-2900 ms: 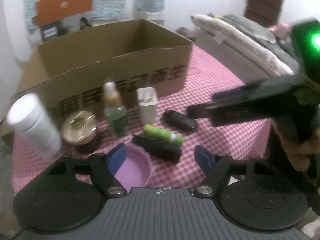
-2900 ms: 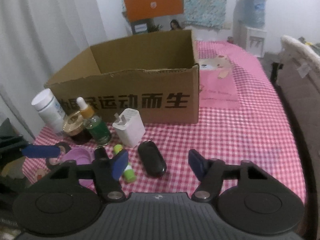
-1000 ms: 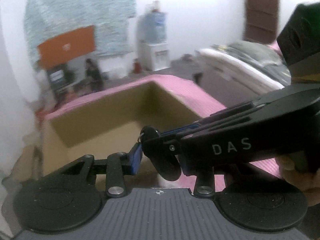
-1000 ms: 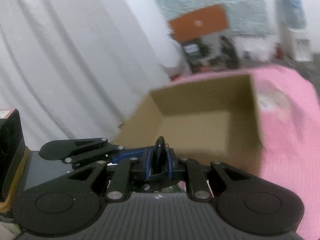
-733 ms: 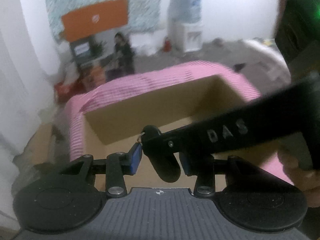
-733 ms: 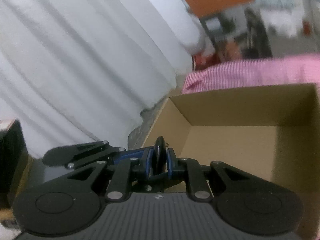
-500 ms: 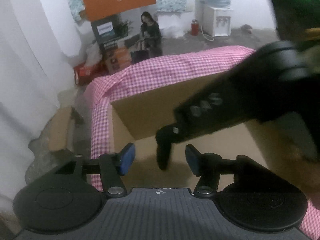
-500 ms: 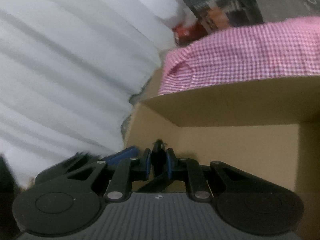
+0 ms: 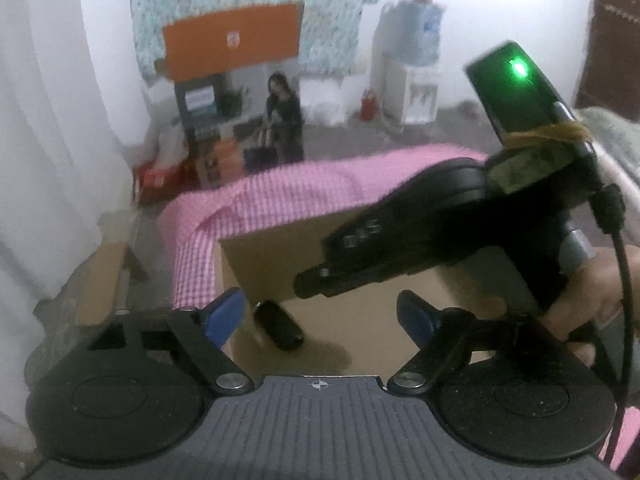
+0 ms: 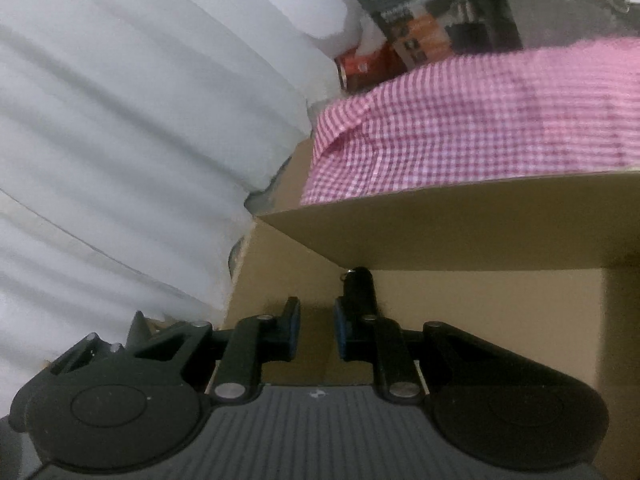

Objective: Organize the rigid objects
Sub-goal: 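Carry the black case into the cardboard box and open the right gripper, then return the right gripper to the green glue stick and grasp it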

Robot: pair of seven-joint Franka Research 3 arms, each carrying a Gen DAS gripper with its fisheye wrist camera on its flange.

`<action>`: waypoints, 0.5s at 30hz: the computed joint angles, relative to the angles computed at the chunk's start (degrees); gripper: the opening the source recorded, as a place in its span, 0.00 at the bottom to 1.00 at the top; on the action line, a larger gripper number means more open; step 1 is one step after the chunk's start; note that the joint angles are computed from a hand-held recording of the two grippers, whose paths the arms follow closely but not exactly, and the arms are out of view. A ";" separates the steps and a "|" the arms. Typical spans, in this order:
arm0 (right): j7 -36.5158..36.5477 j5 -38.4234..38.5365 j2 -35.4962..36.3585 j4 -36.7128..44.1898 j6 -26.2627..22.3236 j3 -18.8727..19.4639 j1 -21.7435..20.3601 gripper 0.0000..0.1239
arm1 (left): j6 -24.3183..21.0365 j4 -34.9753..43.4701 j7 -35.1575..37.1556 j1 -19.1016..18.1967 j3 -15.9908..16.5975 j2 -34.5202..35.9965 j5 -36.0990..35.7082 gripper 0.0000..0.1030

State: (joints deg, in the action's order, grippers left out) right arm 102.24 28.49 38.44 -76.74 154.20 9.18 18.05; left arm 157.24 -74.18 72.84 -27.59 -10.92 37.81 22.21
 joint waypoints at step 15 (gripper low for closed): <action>-30.58 38.98 -40.59 -48.66 19.43 8.77 -1.32 0.17 | 18.69 -29.50 12.21 13.64 -18.60 -14.60 -14.33 0.83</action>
